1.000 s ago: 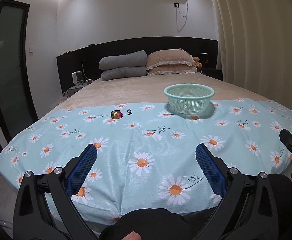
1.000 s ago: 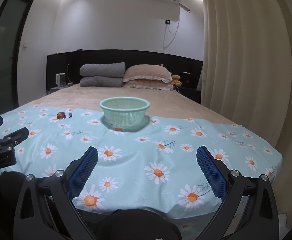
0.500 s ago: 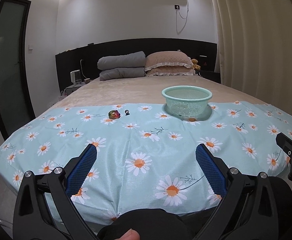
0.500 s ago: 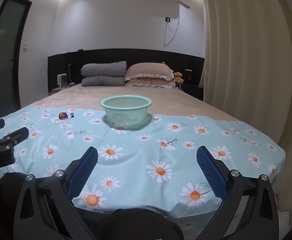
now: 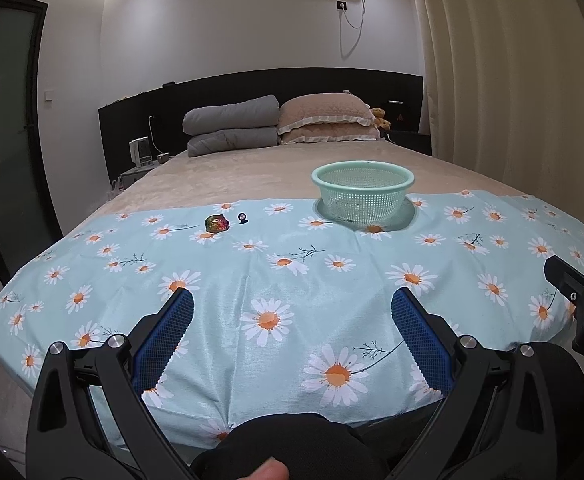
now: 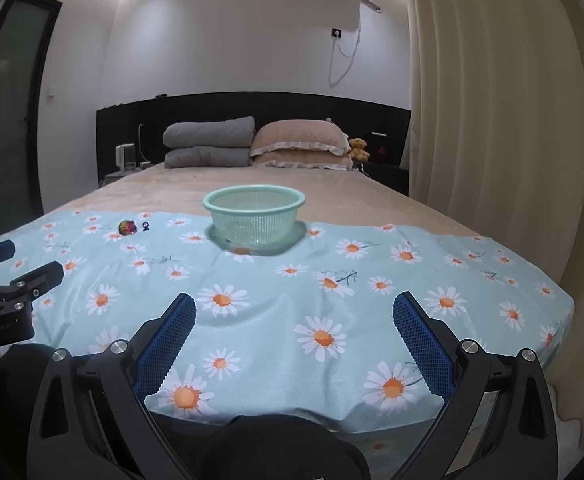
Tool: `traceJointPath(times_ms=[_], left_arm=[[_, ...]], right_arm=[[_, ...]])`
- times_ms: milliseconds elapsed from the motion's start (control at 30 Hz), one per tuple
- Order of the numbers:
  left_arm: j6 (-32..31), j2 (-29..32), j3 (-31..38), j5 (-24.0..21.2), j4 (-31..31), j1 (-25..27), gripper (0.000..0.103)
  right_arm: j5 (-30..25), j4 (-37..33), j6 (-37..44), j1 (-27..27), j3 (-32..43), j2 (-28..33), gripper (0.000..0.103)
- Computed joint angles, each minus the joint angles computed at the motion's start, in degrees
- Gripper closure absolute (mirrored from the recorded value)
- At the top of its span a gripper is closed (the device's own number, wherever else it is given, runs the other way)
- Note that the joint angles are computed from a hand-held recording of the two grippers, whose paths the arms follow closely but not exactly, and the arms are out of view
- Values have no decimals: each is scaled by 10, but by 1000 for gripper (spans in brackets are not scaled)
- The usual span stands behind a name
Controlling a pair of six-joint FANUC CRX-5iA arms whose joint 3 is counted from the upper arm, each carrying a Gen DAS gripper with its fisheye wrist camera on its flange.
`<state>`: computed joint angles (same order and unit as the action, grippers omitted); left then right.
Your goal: Organize jewelry
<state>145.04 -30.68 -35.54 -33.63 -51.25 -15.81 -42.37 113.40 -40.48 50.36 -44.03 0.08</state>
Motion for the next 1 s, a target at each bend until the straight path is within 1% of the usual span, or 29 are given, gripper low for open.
traceJointPath(times_ms=[33, 100, 167, 300, 467, 600, 667, 700, 767, 833, 867, 1000], left_arm=[[-1, 1, 0, 2, 2, 1, 6], [15, 4, 3, -9, -10, -7, 6], [-4, -1, -2, 7, 8, 9, 6], [-16, 0, -3, 12, 22, 18, 6], [-78, -8, -18, 49, 82, 60, 6], [-93, -9, -22, 57, 101, 73, 6], [-130, -12, -31, 72, 136, 92, 6], [-139, -11, -31, 71, 144, 96, 6], [-180, -15, -43, 90, 186, 119, 6], [-163, -14, -40, 83, 175, 116, 6], [-189, -18, -48, 94, 200, 130, 6], [-175, -10, -40, 81, 187, 122, 6]], right_arm=[[2, -1, 1, 0, 1, 0, 8], [5, -5, 4, 0, 2, 1, 8], [7, -11, 8, 0, 4, 3, 8], [11, -28, 24, 3, 10, 8, 8], [17, -32, 28, 2, 12, 8, 8], [19, -33, 28, 1, 12, 8, 8], [19, -33, 28, 1, 12, 8, 8], [18, -34, 28, 2, 12, 8, 8], [19, -32, 26, 1, 13, 9, 8], [19, -32, 26, 1, 13, 9, 8], [19, -31, 26, 1, 13, 9, 8], [19, -31, 25, 1, 13, 9, 8]])
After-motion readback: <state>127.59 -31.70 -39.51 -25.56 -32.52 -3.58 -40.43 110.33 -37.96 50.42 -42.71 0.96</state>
